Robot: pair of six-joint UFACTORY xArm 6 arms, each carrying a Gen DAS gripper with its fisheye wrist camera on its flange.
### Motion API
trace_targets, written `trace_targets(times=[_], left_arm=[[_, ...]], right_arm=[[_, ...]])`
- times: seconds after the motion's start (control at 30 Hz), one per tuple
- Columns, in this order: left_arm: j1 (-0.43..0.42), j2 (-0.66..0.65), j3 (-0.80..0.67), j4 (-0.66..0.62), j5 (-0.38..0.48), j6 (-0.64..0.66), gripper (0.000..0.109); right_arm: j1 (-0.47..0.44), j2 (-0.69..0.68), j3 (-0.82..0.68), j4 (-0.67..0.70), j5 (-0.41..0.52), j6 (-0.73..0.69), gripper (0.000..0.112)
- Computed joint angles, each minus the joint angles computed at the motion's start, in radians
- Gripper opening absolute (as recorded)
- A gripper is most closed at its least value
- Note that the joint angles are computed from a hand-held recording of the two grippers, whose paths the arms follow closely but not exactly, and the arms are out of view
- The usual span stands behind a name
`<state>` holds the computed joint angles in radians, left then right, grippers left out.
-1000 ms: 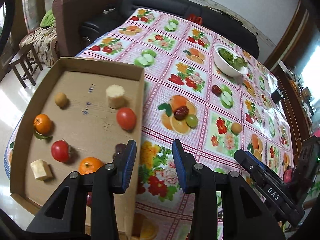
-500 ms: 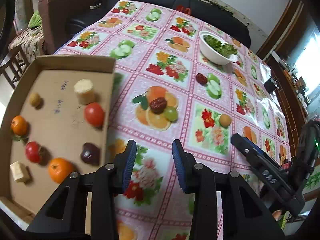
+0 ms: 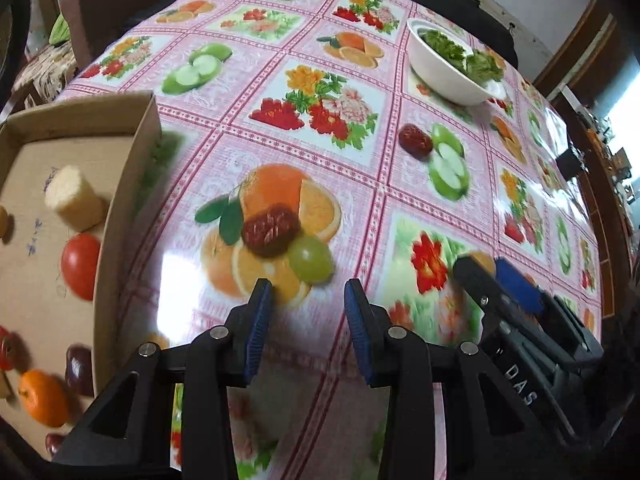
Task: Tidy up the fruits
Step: 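Grasp a green grape with the left tool while the right tool grasps a brown kiwi, then carry the green grape with the left tool while the right tool carries the kiwi to the box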
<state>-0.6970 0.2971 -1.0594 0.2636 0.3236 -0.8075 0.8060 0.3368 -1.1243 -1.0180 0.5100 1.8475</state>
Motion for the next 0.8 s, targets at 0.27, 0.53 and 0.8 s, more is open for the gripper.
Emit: trace_targets(times=[0.27,0.53,0.8], left_arm=[[0.002,0.025,-0.022,0.089,-0.017,-0.062,0.020],[-0.008,-0.106,0.124,0.212,-0.031,-0.190,0.020],[-0.017,-0.272,0.230,0.530,0.032,-0.448,0.020]], right_arm=[[0.011,0.042,-0.048,0.015,0.075,-0.069,0.029],[0.019,-0.083,0.073,-0.154,-0.003,0.168,0.028],[0.051,-0.151,0.128,-0.321,-0.093,0.387,0.028]])
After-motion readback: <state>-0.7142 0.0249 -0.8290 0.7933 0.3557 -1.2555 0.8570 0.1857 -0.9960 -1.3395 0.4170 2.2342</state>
